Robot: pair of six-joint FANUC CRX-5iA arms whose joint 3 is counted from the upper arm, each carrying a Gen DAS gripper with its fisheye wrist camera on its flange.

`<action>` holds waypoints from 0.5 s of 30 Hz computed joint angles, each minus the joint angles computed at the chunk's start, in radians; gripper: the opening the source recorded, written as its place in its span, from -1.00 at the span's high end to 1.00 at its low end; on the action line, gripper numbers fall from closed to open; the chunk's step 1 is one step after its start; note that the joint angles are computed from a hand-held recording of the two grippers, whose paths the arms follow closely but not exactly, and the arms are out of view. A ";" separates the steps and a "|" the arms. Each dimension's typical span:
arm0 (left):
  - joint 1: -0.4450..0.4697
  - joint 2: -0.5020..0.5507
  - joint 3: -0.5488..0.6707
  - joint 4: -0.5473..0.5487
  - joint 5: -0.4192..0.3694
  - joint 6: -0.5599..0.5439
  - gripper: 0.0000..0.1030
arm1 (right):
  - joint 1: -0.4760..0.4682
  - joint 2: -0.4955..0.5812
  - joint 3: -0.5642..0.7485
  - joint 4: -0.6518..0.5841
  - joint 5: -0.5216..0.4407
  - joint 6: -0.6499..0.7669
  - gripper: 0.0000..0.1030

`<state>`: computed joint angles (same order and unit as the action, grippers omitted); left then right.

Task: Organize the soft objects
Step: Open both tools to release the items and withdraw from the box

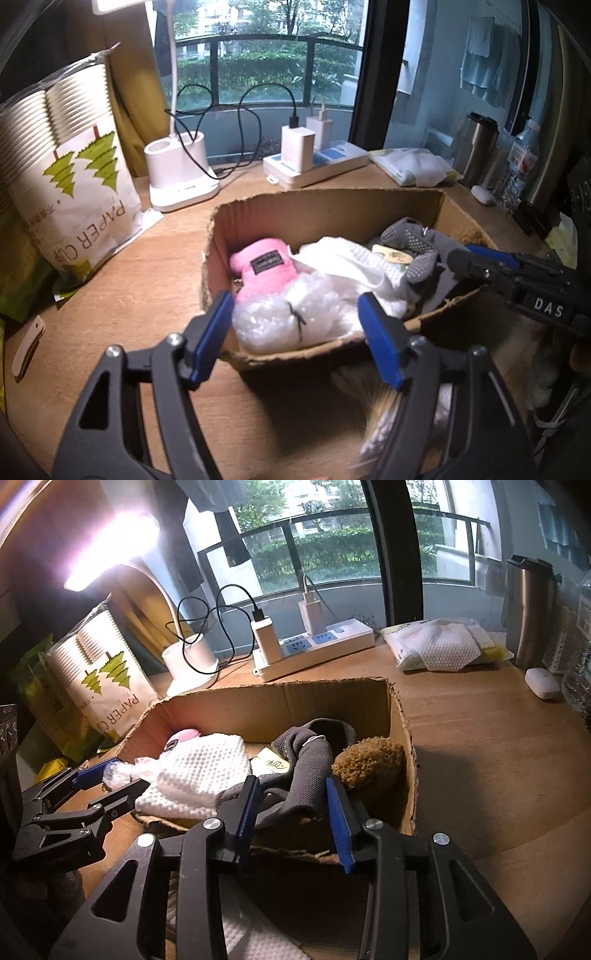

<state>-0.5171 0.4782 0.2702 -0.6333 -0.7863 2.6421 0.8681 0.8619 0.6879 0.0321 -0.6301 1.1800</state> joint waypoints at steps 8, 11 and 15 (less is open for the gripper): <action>-0.023 -0.031 -0.025 -0.038 -0.007 0.053 -0.38 | 0.012 -0.053 -0.086 0.048 0.050 -0.037 0.23; -0.032 -0.043 -0.033 -0.050 -0.013 0.073 -0.38 | 0.018 -0.073 -0.119 0.067 0.069 -0.053 0.23; -0.040 -0.059 -0.046 -0.060 -0.016 0.095 -0.40 | 0.026 -0.098 -0.161 0.101 0.092 -0.085 0.22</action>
